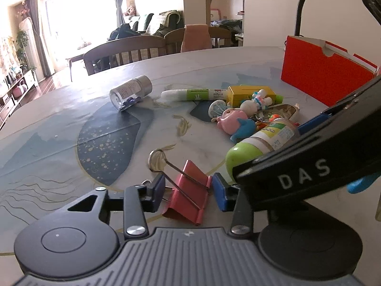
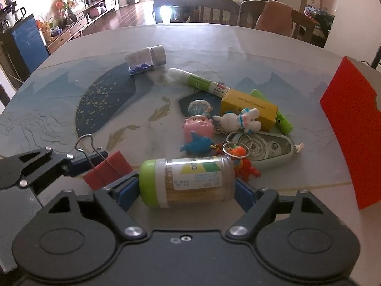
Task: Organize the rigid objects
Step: 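Grasp the red binder clip with left gripper while right grasps toothpick jar, then carry clip and jar into the red box and open both grippers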
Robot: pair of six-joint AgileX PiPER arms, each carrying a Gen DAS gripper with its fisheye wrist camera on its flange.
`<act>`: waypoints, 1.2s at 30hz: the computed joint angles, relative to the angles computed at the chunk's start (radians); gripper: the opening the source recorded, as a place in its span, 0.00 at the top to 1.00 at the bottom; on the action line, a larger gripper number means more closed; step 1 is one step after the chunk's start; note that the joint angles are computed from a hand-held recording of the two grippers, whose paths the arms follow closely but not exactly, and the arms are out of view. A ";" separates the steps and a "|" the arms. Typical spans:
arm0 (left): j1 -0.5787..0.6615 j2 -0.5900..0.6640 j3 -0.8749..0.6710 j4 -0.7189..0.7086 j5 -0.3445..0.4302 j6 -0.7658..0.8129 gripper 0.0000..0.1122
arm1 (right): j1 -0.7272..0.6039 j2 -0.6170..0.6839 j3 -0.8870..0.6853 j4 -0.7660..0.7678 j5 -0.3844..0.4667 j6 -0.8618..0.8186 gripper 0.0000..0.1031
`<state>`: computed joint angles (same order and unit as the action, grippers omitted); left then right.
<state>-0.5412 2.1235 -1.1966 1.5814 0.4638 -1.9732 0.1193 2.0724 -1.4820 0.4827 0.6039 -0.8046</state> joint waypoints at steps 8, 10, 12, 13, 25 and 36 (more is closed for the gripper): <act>-0.010 -0.003 -0.008 -0.054 0.016 0.047 0.69 | -0.011 -0.015 0.007 -0.004 0.019 0.017 0.20; -0.011 -0.005 -0.009 -0.073 0.019 0.063 0.69 | -0.025 -0.021 -0.001 0.004 0.048 0.019 0.20; -0.010 -0.011 -0.006 -0.088 0.015 0.066 0.69 | -0.042 -0.033 -0.002 0.018 0.076 0.005 0.20; -0.009 -0.015 -0.005 -0.098 0.012 0.069 0.70 | -0.053 -0.042 0.000 0.026 0.088 -0.005 0.20; -0.004 -0.105 0.057 -0.178 -0.043 0.018 0.71 | -0.182 -0.130 0.000 0.098 0.231 -0.108 0.20; -0.059 -0.191 -0.030 -0.584 0.014 0.337 0.71 | -0.355 -0.116 -0.192 0.163 0.457 -0.186 0.20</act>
<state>-0.6003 1.9323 -1.2268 0.9972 0.4780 -1.6359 -0.2358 1.9560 -1.6743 0.6452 1.0608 -0.9903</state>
